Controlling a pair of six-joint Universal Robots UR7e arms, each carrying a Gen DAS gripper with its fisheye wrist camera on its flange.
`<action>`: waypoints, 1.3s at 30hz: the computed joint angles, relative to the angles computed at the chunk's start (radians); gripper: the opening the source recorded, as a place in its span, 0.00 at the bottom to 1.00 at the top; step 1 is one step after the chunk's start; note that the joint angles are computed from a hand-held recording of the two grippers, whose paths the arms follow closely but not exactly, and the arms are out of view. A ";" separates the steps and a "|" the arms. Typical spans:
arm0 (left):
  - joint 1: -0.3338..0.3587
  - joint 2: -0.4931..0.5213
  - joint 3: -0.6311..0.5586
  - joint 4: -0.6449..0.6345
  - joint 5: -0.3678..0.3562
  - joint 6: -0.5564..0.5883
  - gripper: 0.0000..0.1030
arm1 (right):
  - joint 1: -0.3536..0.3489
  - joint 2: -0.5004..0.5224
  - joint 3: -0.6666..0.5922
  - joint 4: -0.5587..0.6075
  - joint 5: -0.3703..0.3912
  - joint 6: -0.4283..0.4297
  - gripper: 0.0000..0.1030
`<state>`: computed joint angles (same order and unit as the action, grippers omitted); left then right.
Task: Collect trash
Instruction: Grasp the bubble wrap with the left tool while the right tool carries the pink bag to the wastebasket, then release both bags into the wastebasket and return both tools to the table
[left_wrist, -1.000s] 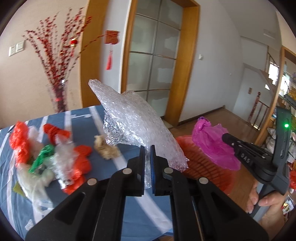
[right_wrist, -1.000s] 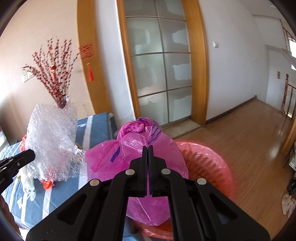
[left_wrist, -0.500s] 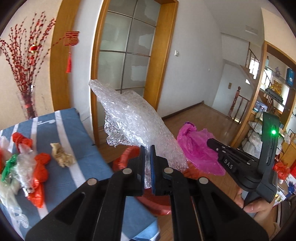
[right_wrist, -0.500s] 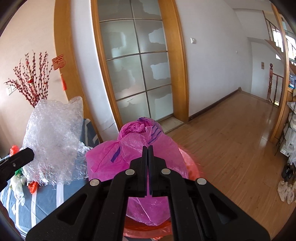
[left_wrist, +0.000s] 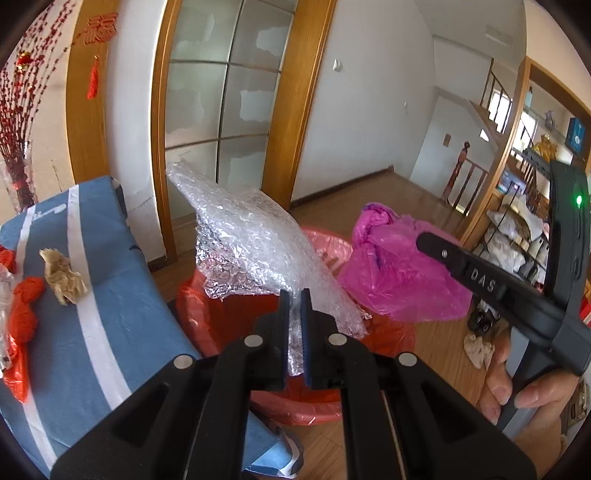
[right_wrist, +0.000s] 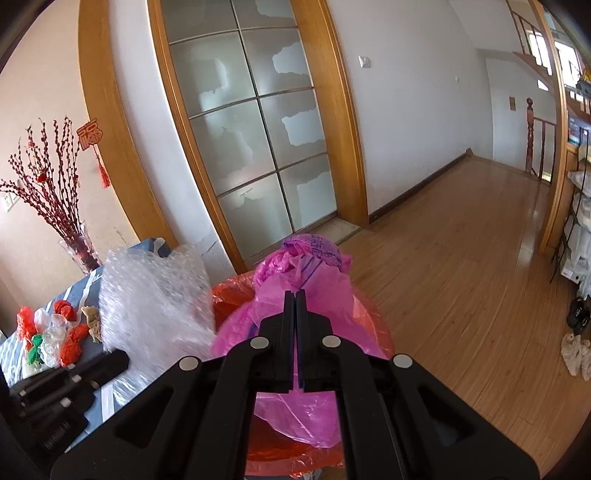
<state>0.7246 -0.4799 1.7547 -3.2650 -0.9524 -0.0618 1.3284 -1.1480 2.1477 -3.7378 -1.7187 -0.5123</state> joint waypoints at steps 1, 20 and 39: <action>0.003 0.003 -0.004 0.013 0.000 -0.009 0.12 | -0.004 -0.002 -0.003 0.018 0.006 0.006 0.02; 0.000 -0.096 0.182 -0.164 0.235 -0.050 0.55 | 0.050 0.049 0.009 -0.058 -0.035 -0.086 0.45; 0.101 -0.361 0.456 -0.361 0.616 -0.085 0.69 | 0.287 0.367 -0.218 0.133 -0.072 -0.153 0.60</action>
